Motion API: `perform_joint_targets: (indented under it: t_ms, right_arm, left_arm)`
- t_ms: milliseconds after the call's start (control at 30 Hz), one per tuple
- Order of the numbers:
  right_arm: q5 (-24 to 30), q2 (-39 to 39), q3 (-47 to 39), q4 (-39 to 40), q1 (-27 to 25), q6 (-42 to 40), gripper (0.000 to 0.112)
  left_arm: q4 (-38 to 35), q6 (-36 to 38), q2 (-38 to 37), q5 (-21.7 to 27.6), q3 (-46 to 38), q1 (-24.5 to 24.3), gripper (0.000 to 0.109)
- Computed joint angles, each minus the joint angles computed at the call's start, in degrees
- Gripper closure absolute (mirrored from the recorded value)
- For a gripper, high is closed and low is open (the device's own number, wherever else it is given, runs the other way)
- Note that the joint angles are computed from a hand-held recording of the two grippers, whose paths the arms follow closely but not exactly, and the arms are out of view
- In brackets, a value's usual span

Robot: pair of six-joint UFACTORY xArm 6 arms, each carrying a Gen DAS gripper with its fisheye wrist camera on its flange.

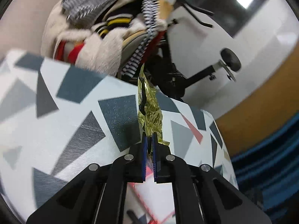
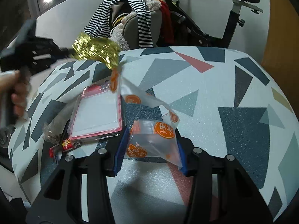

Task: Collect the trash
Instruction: 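Carry the gold foil to the bin and open the left gripper while the right gripper carries the snack bag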

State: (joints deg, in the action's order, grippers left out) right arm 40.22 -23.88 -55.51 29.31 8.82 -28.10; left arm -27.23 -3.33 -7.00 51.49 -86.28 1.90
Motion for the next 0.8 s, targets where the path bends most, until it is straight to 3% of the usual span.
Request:
perform_joint_targets:
  t_ms: [300, 567, 800]
  right_arm:
    - [6.79, -5.52, -1.23, 2.61, -2.22, -0.86, 0.064]
    - [14.46, -17.11, 2.86, 0.8, -2.07, 1.17, 0.064]
    - [19.98, -27.85, 7.77, -1.73, -0.51, 3.43, 0.064]
  left_arm:
    - [3.57, 4.7, -16.07, 9.24, 6.26, -0.59, 0.103]
    - [0.35, 4.99, -37.5, 22.75, 18.06, 2.12, 0.103]
    - [3.63, 1.52, -52.13, 30.58, 23.91, -2.53, 0.103]
